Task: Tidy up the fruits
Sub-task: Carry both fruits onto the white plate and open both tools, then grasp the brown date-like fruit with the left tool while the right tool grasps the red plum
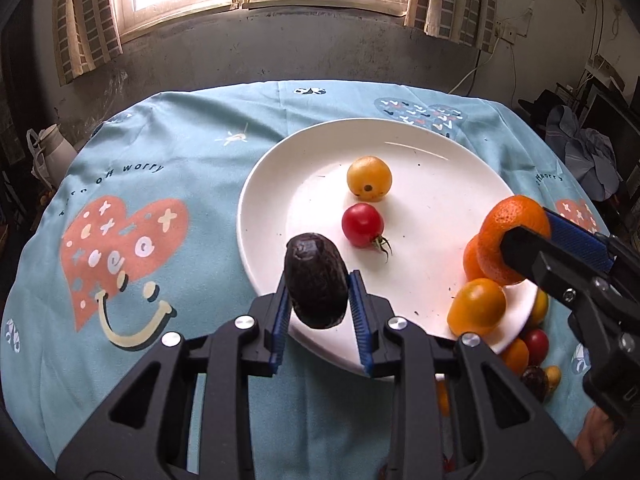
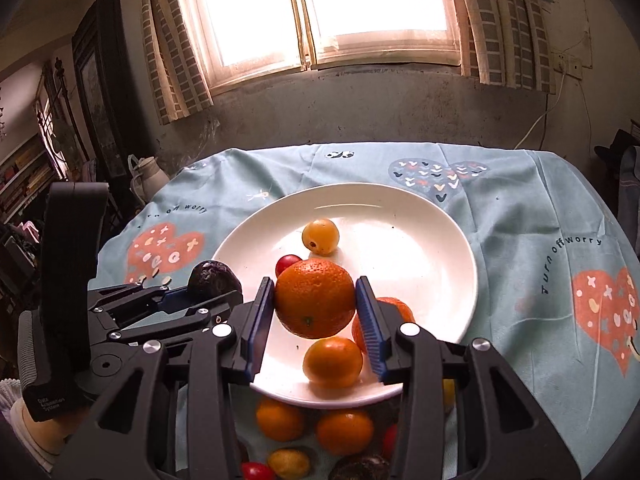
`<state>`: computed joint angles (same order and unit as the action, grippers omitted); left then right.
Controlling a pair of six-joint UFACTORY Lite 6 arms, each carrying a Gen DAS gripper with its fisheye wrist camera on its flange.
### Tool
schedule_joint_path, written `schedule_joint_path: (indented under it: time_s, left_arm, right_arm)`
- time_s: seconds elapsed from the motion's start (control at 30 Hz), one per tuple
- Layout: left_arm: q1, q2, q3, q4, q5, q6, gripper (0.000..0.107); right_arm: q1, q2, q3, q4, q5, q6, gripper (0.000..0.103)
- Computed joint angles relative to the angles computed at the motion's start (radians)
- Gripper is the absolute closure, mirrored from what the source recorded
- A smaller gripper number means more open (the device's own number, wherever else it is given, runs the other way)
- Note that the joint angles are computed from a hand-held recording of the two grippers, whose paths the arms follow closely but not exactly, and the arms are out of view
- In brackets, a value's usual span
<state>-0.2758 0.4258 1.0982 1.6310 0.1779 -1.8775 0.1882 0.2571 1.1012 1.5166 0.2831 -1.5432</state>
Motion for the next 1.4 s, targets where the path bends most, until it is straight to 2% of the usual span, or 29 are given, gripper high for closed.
schedule_joint_path:
  time_s: [0.03,0.07,0.1,0.23,0.37,0.47,0.53,0.57,0.67,0.8,0.97,1.27,1.4]
  left_arm:
    - [-0.008,0.013,0.008,0.027,0.018,-0.016,0.060]
    - [-0.018,0.018,0.009,0.046,0.041,-0.026,0.052]
    - [-0.029,0.014,0.004,0.081,0.063,-0.058,0.048]
    - [-0.029,-0.056,-0.048,0.070,0.078,-0.060,0.047]
    - [-0.043,-0.221,-0.184,0.034,0.088,-0.044,0.047]
    - [-0.094,-0.375,-0.328,0.007,0.128,-0.044,0.041]
    - [-0.146,-0.465,-0.426,-0.008,0.159,-0.063,0.038]
    - [-0.174,-0.503,-0.473,0.000,0.168,-0.093,0.037]
    - [-0.258,-0.552,-0.577,0.077,0.199,-0.244,0.036]
    - [-0.311,-0.476,-0.619,0.266,0.234,-0.519,0.036]
    - [-0.325,-0.388,-0.610,0.414,0.280,-0.693,0.036]
    - [-0.306,-0.402,-0.643,0.595,0.271,-0.829,0.035]
    - [-0.286,-0.390,-0.639,0.629,0.267,-0.849,0.030]
  right_arm:
    - [0.013,0.028,0.019,-0.004,-0.016,0.001,0.060]
    - [0.022,0.043,0.027,0.008,-0.024,-0.015,0.060]
    - [0.024,0.044,0.021,0.063,-0.023,-0.073,0.060]
    - [-0.003,-0.034,-0.027,0.029,0.007,-0.037,0.060]
    - [-0.064,-0.230,-0.140,-0.050,0.077,0.060,0.060]
    - [-0.141,-0.407,-0.253,-0.135,0.169,0.155,0.059]
    - [-0.211,-0.537,-0.351,-0.174,0.235,0.189,0.041]
    - [-0.258,-0.610,-0.412,-0.167,0.274,0.177,0.039]
    - [-0.437,-0.774,-0.570,-0.183,0.446,0.125,0.039]
    - [-0.729,-0.873,-0.770,-0.123,0.668,-0.078,0.039]
    - [-0.755,-0.808,-0.765,-0.100,0.661,-0.116,0.039]
    - [-0.713,-0.797,-0.776,-0.098,0.609,-0.127,0.039]
    - [-0.714,-0.792,-0.776,-0.094,0.605,-0.130,0.039]
